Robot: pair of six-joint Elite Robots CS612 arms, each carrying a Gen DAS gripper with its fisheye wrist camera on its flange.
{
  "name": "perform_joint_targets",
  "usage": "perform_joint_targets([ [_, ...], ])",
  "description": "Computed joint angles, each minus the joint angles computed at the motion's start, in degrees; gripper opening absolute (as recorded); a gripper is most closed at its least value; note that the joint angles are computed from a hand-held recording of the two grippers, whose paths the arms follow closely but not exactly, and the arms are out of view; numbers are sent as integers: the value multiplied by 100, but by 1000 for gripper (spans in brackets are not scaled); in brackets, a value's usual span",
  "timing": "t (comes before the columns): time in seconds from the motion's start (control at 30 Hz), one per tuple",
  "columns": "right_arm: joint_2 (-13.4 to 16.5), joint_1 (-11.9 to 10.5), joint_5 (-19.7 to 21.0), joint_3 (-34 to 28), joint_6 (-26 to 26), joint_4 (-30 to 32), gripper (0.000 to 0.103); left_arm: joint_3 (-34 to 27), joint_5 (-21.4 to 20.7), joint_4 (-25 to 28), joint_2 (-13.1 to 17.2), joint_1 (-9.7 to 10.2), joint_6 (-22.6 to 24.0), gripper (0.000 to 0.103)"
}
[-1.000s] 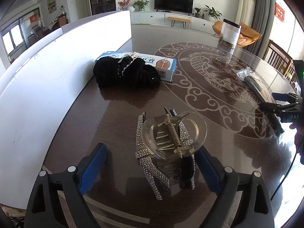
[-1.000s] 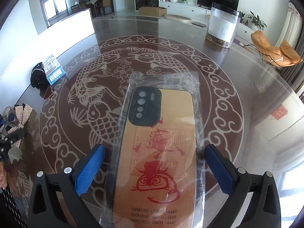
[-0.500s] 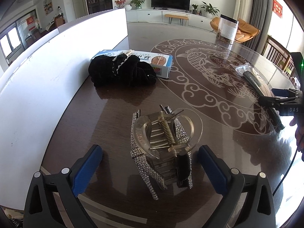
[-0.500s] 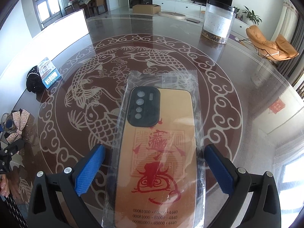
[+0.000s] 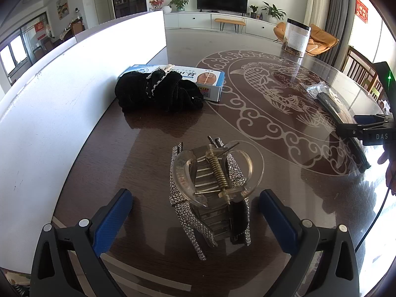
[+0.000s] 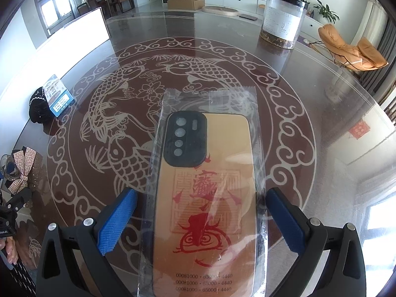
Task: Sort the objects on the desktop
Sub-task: 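Grasp the bagged phone case with the right tool while the left tool holds the clip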
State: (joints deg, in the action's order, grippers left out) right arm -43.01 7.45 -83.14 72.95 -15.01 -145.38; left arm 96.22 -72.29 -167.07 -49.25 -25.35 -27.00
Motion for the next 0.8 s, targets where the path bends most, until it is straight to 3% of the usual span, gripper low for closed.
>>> perform_joint_targets([
  [0.8, -22, 13, -54, 101, 150, -218, 103, 2, 1, -6, 0, 1, -1, 103],
])
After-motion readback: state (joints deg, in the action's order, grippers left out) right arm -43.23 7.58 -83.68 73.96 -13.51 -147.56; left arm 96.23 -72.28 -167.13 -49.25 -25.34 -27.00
